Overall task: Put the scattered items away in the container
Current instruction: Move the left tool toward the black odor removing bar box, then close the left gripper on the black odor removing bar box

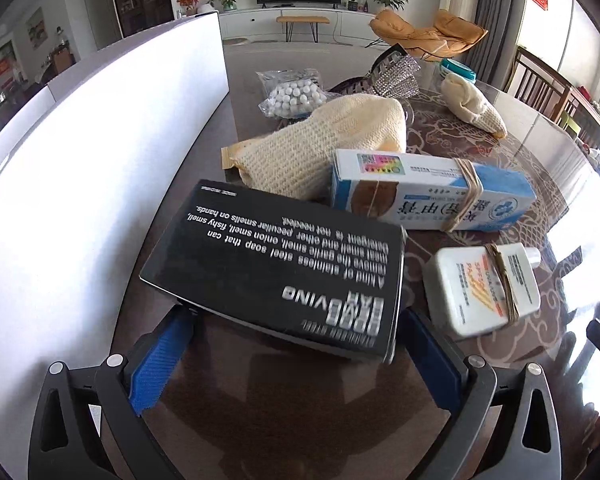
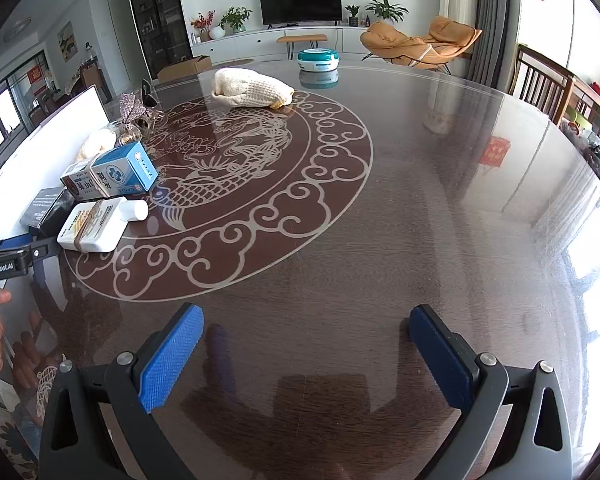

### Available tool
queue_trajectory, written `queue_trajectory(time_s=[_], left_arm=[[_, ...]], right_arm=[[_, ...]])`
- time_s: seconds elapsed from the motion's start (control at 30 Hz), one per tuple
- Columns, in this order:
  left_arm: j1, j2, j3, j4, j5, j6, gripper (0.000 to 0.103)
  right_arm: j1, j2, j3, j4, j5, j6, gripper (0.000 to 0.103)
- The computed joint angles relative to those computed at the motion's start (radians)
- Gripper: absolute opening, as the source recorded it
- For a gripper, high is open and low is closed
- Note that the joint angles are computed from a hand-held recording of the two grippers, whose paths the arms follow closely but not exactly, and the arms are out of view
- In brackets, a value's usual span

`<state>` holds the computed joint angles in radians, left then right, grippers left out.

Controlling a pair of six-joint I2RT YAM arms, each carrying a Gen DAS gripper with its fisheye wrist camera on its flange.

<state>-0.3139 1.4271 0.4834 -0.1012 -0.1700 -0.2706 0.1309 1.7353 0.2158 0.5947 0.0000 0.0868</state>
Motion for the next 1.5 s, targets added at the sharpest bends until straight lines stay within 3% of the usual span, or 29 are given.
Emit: queue_trajectory(time_s=[0.27,0.5,0.63,1.5], left_arm=[[-0.041,0.246,0.253,-0.032,0.017,0.012,0.103],[-0.208,0.328,0.325,0.020,0.012,0.028,0.103],[-0.271,0.318,0.280,0.100,-0.007,0.025,0.103],[-0.153,0.082,-0.004,0.160,0.000,0.004,0.103]], right_arm=[[0.001,-0.001,-0.002,0.001,0.003,-0.001,0.103],[0.002,0.000,-0.003,0.001,0.004,-0.002,0.103],[0.001,-0.001,-0.003,0.001,0.003,-0.002,0.103],[0.001,0.000,-0.003,0.002,0.003,-0.002,0.103]])
